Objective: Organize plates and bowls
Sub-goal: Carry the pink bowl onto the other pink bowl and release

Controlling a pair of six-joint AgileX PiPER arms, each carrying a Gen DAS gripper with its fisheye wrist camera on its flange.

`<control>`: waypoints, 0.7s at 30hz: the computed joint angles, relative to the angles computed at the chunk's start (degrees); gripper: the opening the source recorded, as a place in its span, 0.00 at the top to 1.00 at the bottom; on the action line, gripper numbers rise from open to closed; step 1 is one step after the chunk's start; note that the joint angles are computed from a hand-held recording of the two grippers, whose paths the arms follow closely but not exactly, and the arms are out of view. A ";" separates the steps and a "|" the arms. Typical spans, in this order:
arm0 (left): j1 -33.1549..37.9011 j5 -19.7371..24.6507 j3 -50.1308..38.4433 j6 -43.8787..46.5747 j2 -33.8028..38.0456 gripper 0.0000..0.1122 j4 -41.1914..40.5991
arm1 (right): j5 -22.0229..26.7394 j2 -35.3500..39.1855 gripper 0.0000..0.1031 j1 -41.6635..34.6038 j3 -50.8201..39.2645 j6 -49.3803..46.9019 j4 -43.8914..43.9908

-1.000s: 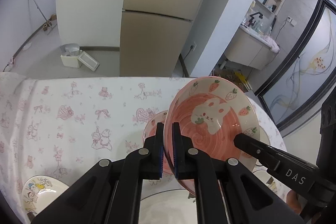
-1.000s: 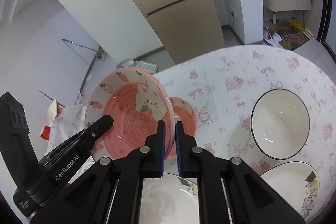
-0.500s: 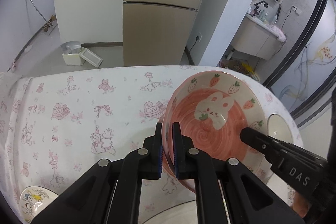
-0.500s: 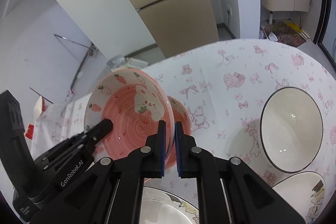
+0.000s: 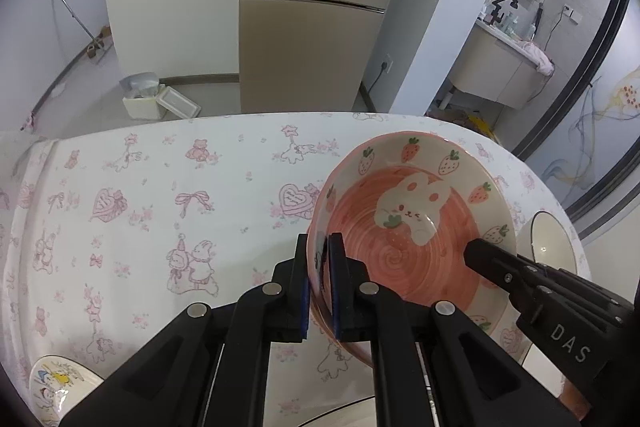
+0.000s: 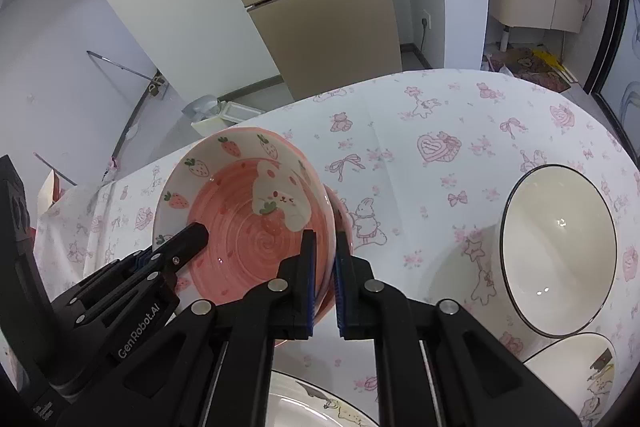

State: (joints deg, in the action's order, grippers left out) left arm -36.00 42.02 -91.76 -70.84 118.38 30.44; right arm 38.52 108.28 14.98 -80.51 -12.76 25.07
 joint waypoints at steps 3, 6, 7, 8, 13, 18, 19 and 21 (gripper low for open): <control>-0.08 -0.10 0.16 -0.43 0.01 0.93 0.51 | -0.77 -0.24 0.92 0.31 0.40 -0.03 -0.43; -0.39 -0.13 0.79 -1.77 -0.33 0.92 2.50 | -2.50 -0.90 0.92 0.90 1.49 -0.61 -0.57; -0.51 -0.17 1.05 -2.43 -0.47 0.92 3.52 | -3.13 -1.08 0.92 0.99 1.81 -1.12 -0.37; -0.68 -0.05 1.12 -2.86 -0.58 0.92 4.12 | -3.68 -1.24 0.92 1.16 2.09 -1.37 -0.40; -0.75 -1.09 2.12 -5.98 -0.68 0.92 6.53 | -8.09 -2.14 0.92 2.35 4.17 -1.82 -1.76; -1.15 -0.69 1.30 -6.14 0.70 0.91 7.10 | -9.56 -1.85 0.92 3.37 4.19 2.46 -7.06; -1.35 -0.21 1.04 -6.43 0.91 0.91 7.64 | -9.39 -1.65 0.92 3.34 3.96 2.61 -7.49; -1.51 0.29 0.72 -7.06 1.15 0.91 8.00 | -9.48 -1.44 0.92 3.44 3.86 3.16 -8.21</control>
